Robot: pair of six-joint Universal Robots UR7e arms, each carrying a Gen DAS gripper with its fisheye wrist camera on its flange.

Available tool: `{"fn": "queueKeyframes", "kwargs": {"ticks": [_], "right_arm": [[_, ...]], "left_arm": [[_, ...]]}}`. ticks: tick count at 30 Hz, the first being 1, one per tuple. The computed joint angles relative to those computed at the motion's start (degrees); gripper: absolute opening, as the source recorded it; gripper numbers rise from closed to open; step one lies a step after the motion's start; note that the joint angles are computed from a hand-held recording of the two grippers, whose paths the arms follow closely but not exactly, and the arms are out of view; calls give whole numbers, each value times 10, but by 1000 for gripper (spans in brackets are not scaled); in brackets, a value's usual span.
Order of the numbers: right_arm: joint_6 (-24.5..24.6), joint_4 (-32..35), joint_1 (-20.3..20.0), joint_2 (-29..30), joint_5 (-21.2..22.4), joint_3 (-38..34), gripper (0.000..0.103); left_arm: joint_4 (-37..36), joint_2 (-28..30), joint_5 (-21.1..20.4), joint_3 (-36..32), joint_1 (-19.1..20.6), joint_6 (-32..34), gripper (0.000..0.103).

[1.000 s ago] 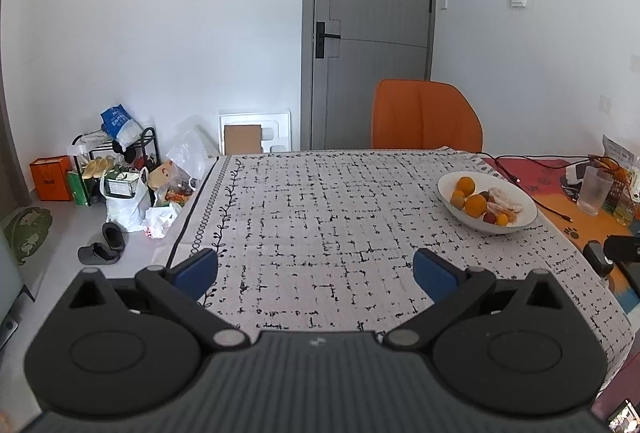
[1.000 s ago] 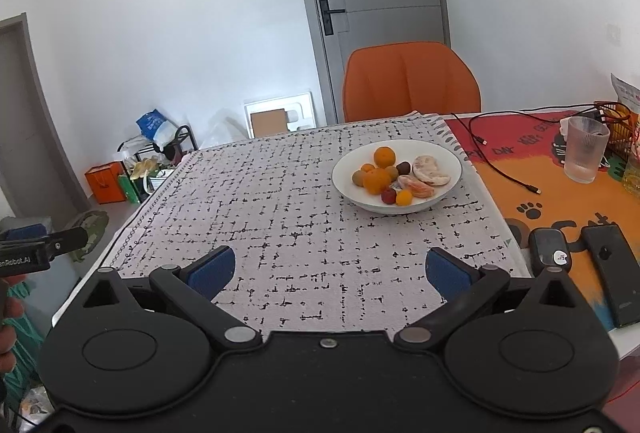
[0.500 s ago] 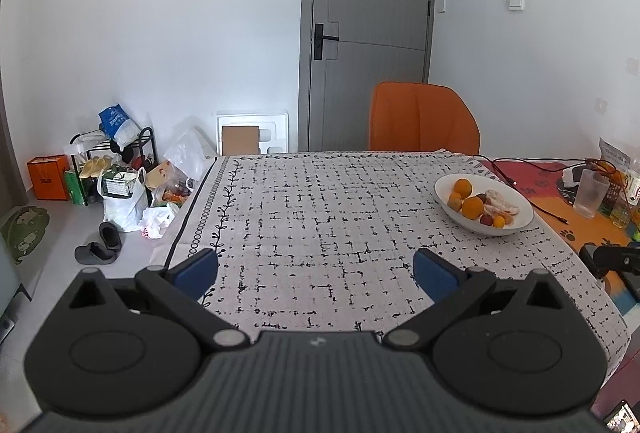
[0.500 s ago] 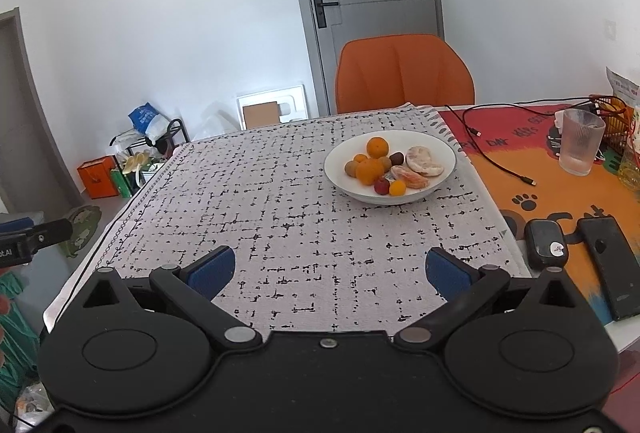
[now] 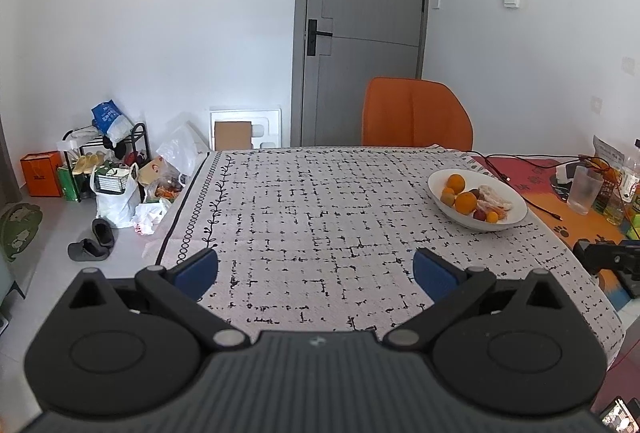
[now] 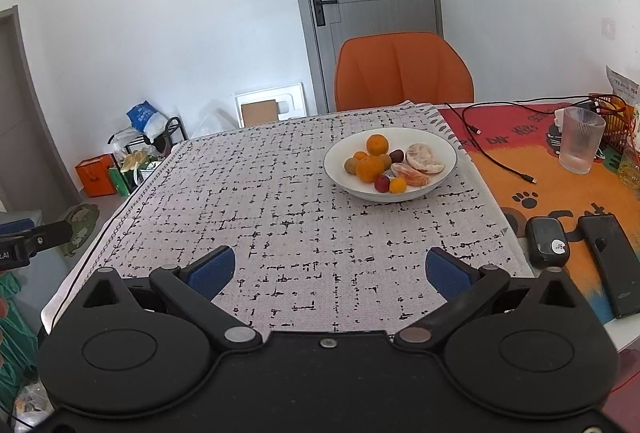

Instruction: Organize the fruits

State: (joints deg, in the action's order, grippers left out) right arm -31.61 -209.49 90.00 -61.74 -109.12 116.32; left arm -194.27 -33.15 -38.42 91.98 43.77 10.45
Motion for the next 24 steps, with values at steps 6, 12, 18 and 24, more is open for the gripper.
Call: {"fn": "queueKeyframes", "kwargs": {"ticks": [6, 12, 18, 24], "right_arm": [[-2, -2, 1, 2, 1, 0, 103], [-2, 2, 3, 5, 4, -2, 103], [-11, 4, 7, 7, 8, 0, 103], [-16, 1, 11, 9, 5, 0, 103]], "left_arm": [[8, -6, -10, 5, 2, -11, 103], [23, -9, -25, 9, 1, -22, 103], [31, -13, -28, 14, 2, -31, 103], [23, -16, -30, 18, 2, -32, 103]]}}
